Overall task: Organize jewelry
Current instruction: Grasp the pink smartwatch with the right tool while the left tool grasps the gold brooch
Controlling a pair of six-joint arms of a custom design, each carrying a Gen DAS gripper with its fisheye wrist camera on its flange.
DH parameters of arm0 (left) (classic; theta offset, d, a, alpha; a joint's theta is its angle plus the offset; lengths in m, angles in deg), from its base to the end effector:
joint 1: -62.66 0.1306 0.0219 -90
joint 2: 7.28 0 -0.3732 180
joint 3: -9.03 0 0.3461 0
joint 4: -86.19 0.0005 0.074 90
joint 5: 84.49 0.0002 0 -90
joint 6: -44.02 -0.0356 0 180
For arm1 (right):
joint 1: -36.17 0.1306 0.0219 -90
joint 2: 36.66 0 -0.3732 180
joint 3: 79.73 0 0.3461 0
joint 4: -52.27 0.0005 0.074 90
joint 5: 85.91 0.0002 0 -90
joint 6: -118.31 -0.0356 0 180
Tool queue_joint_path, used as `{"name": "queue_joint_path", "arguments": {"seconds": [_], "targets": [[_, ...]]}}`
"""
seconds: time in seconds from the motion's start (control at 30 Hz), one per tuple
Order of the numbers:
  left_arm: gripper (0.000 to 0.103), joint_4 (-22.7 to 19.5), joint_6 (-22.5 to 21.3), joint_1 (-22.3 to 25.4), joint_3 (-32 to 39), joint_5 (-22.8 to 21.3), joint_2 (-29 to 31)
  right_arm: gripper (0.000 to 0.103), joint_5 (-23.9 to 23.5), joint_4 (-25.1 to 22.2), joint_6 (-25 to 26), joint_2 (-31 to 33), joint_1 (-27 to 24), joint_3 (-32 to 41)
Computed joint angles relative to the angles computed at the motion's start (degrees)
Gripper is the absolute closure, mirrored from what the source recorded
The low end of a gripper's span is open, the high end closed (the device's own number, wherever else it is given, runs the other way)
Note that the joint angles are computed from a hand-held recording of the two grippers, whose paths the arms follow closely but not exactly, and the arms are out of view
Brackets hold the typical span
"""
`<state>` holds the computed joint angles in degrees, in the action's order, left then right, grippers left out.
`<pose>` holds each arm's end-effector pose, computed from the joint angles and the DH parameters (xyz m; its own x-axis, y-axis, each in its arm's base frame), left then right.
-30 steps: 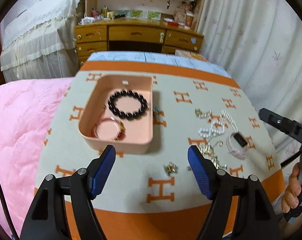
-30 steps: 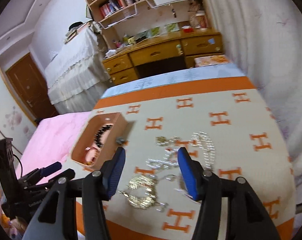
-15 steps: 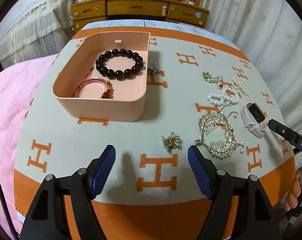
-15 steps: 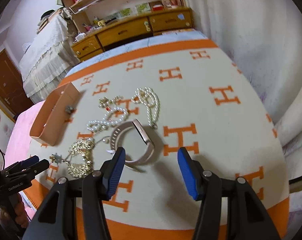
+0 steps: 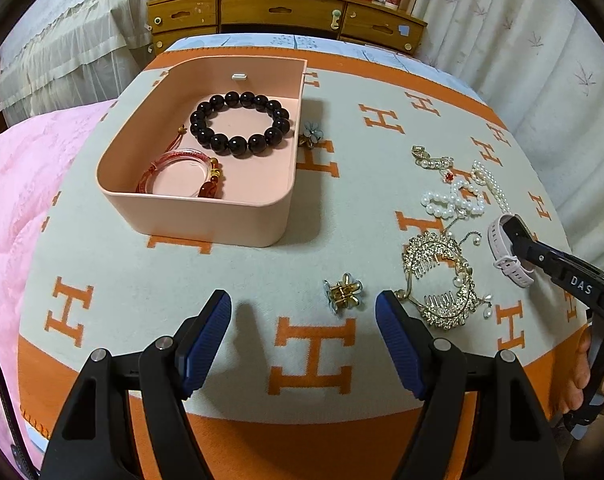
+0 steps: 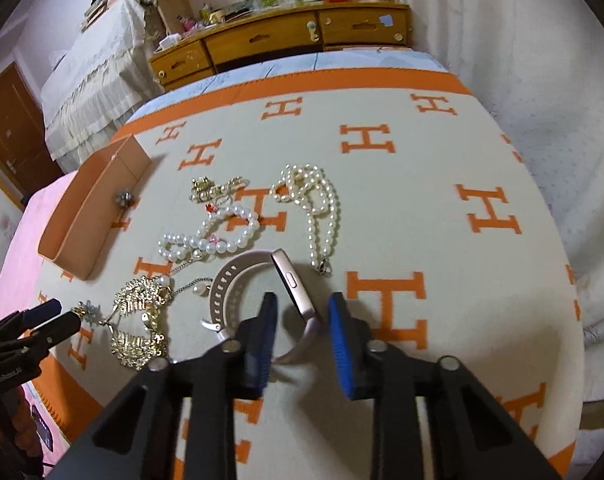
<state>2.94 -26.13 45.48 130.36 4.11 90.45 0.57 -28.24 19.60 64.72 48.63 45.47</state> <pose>0.4247 -0.1309 0.5443 -0.8717 -0.0858 -0.4824 -0.0133 0.9883 -0.1517 0.4607 0.1035 0.5446 -0.8442 -0.0317 -0.5351 -0.1218 0.9835 0.1339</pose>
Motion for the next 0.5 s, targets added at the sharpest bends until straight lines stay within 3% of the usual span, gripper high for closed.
{"name": "queue_joint_path", "arguments": {"seconds": [0.1, 0.27, 0.5], "targets": [[0.033, -0.14, 0.10, -0.27, 0.46, -0.33, 0.47, 0.087, 1.59, 0.60, 0.68, -0.23, 0.41, -0.46], [0.062, -1.71, -0.04, -1.22, 2.08, -1.87, 2.05, 0.088, 1.86, 1.29, 0.59, -1.00, 0.48, -1.52], [0.064, -1.83, 0.46, -1.78, 2.57, -2.53, 2.82, 0.088, 2.46, 2.21, 0.94, -1.67, 0.88, -2.57]]}}
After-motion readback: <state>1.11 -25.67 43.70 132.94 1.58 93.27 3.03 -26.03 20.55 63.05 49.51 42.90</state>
